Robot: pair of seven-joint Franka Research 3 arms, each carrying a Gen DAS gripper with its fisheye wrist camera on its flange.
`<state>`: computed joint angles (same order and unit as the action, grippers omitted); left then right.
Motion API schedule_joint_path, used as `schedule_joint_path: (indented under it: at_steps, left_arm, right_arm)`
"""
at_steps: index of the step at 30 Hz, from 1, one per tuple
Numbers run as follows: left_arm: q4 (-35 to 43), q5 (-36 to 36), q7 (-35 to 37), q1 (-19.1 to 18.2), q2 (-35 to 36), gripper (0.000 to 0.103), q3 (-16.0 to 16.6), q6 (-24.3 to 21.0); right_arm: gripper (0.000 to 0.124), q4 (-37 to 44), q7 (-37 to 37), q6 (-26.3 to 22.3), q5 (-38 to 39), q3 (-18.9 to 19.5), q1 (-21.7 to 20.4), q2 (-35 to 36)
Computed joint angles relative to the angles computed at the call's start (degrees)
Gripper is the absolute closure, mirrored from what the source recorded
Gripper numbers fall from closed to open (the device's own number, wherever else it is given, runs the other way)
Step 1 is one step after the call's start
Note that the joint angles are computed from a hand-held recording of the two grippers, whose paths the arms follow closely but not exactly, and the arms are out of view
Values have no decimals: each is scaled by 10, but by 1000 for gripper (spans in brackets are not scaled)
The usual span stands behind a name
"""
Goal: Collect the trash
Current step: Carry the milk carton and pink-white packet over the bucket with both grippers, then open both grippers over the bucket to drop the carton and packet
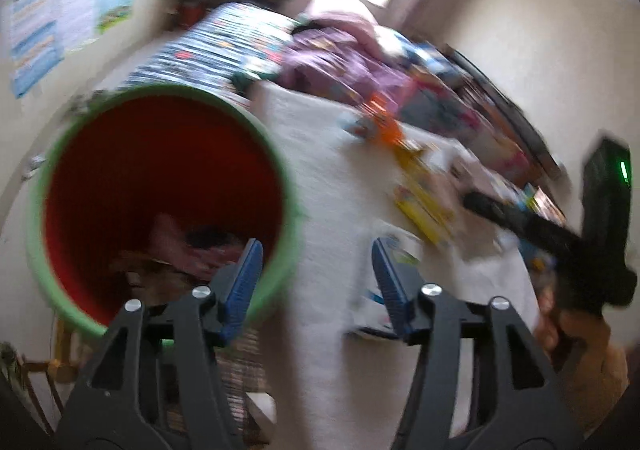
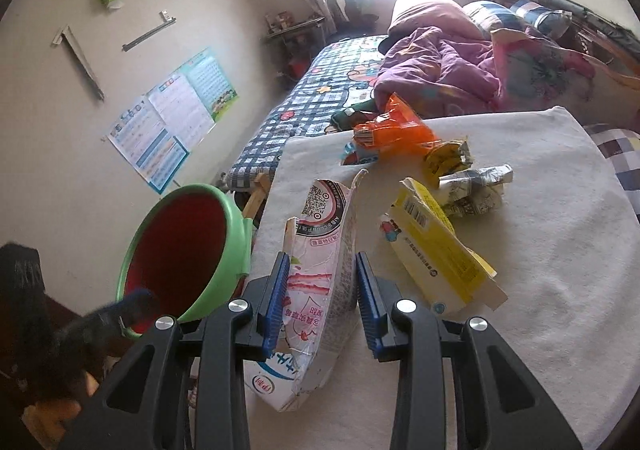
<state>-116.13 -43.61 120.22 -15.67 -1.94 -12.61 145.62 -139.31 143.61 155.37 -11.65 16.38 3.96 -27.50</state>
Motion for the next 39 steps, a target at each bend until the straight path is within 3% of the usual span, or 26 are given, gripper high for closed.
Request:
schedule_joint_path:
  at_steps: [1,4,11,12,13,18,22,27,35,39]
  left_arm:
    - [7,7,2,-4,7,41,-4,-14]
    - [28,27,12,-14,33,41,-19,-45]
    - [67,134,-31,-32,94,41,-50,-46]
    - [68,145,-35,-31,97,42,-53,-45]
    - [69,155,-39,-31,101,51,-56,-43]
    - [60,101,-10,-10,83,51,-64,-34]
    - [31,69,4,-6,42,51,-49,40]
    - [6,120,-65,7,18,51,-14,108]
    - [-7,215,-194,45,24,51,16,120]
    - [4,232,-212,56,36,51,15,115]
  right_arm:
    - [92,-4,3,-2,-3,1,-4,-5]
    - [92,-26,23,-18,-10,5,-17,-35]
    - [92,-84,59,-66,4,7,-33,-124]
    - [91,-87,60,-71,6,8,-34,-131]
    - [91,-90,62,-74,7,9,-35,-138]
    - [91,-90,54,-65,18,8,-32,-138]
    - [91,-62,19,-27,28,2,-14,-89]
    - [91,5,-69,37,65,-24,44,18]
    - [91,147,-259,80,204,-87,151,189]
    - [91,197,-283,74,214,-87,157,236]
